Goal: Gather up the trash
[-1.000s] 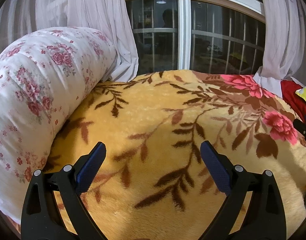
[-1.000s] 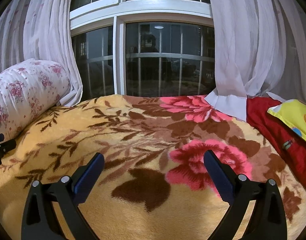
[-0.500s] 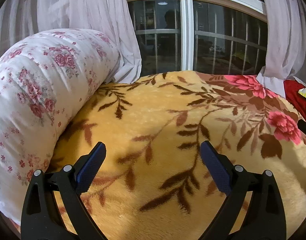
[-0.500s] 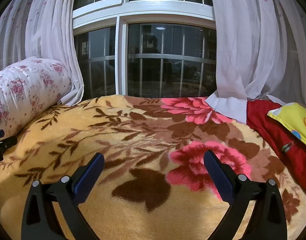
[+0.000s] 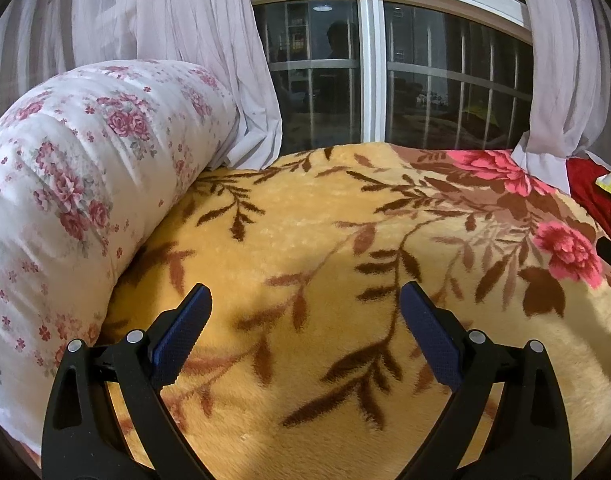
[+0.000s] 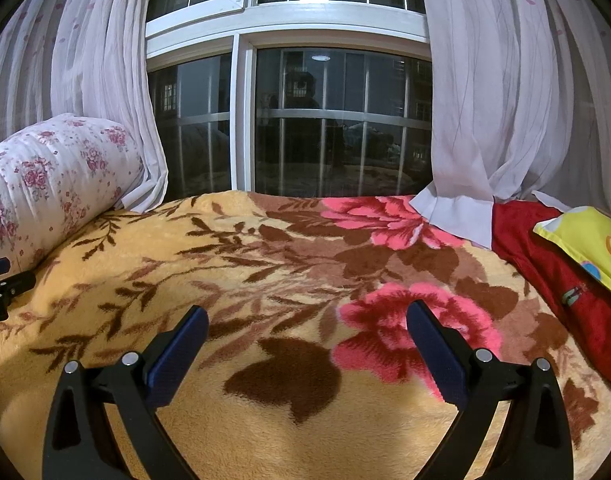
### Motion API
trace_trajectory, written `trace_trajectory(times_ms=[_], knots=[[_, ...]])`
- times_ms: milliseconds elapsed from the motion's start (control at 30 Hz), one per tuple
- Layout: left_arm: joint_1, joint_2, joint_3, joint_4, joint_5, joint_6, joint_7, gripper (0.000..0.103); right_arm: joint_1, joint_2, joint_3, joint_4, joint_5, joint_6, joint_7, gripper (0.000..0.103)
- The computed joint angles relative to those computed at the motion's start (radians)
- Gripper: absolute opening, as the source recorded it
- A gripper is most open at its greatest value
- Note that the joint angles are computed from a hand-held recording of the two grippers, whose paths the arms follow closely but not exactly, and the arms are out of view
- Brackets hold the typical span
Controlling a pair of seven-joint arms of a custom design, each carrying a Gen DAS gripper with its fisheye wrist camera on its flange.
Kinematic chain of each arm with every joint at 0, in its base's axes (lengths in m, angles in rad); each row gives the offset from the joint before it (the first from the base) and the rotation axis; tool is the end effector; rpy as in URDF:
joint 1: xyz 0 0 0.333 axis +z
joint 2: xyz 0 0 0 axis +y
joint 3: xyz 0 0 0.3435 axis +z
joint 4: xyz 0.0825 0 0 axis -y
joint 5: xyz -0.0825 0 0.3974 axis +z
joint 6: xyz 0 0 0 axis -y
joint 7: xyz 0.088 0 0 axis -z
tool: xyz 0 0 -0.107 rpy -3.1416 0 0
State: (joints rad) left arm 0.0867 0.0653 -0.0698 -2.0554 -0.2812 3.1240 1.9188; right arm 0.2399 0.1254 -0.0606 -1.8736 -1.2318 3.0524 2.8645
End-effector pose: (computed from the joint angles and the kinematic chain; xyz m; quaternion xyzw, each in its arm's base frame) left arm 0.6219 0.0355 0.5468 -0.6042 0.6351 -0.3288 0.3515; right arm 0.6117 0.1877 0.5492 -0.6203 0.5789 -0.3559 0.3918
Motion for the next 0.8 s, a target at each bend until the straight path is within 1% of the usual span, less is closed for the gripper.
trace_trajectory(times_ms=[267, 333, 500, 567, 800], knots=[[0.008, 0.006, -0.006, 0.01, -0.029, 0.004, 0.027, 0.093, -0.001, 0.001, 0.0, 0.0, 0.009, 0.003, -0.013, 0.098], [0.006, 0.006, -0.004, 0.008, -0.027, 0.009, 0.026, 0.093, 0.002, 0.0, -0.004, 0.002, -0.01, 0.0, 0.004, 0.098], [0.02, 0.006, -0.024, 0.013, -0.087, 0.009, 0.084, 0.093, 0.0, -0.001, 0.003, -0.002, 0.007, -0.002, -0.01, 0.098], [0.012, 0.005, -0.013, 0.012, -0.068, 0.006, 0.069, 0.093, -0.002, 0.0, 0.005, -0.001, 0.025, -0.002, -0.03, 0.098], [0.001, 0.003, 0.0, 0.008, -0.027, 0.0, 0.038, 0.093, 0.001, 0.001, 0.0, -0.001, 0.027, 0.001, -0.029, 0.098]])
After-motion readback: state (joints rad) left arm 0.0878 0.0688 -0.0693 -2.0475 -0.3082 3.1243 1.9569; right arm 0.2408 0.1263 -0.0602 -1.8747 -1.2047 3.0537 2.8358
